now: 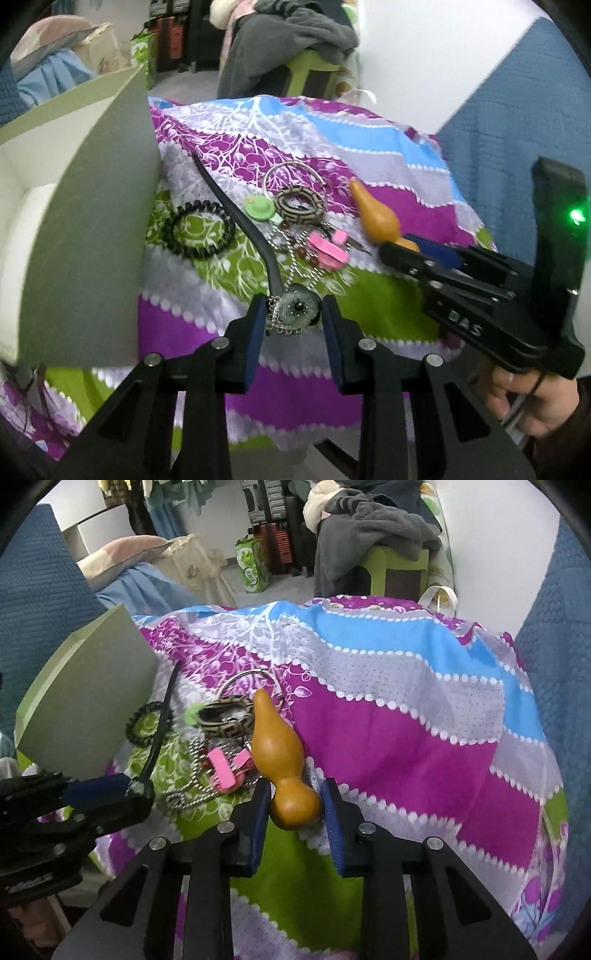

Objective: Organize jewelry
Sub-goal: 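Grasp the orange wooden gourd with the right gripper while the left gripper reaches the black corded pendant, then lift the gourd with the right gripper while the left gripper grasps the black corded pendant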

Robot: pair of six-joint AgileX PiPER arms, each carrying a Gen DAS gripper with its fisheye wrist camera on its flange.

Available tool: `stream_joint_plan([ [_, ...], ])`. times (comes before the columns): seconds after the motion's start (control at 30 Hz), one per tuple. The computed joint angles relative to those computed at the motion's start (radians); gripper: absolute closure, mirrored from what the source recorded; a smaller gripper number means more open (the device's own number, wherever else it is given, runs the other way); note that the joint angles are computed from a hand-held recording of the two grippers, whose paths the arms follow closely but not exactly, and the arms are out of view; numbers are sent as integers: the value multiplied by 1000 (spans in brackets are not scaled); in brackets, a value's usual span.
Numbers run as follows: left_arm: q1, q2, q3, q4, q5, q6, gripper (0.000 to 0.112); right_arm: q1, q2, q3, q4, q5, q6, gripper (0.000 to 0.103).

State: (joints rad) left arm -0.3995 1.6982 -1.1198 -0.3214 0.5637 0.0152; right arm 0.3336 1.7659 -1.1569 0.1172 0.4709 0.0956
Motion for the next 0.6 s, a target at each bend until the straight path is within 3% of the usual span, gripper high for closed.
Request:
stream_joint_plan([
  [0.27, 65, -104, 102, -182, 76, 158, 80, 56, -69, 49, -74, 91, 175, 78],
  [0.5, 86, -123, 148, -239, 159, 198, 80, 80, -93, 83, -103, 155, 268, 78],
  [0.6, 90, -126, 167, -245, 158, 194, 81, 77, -85, 89, -103, 170, 297, 78],
])
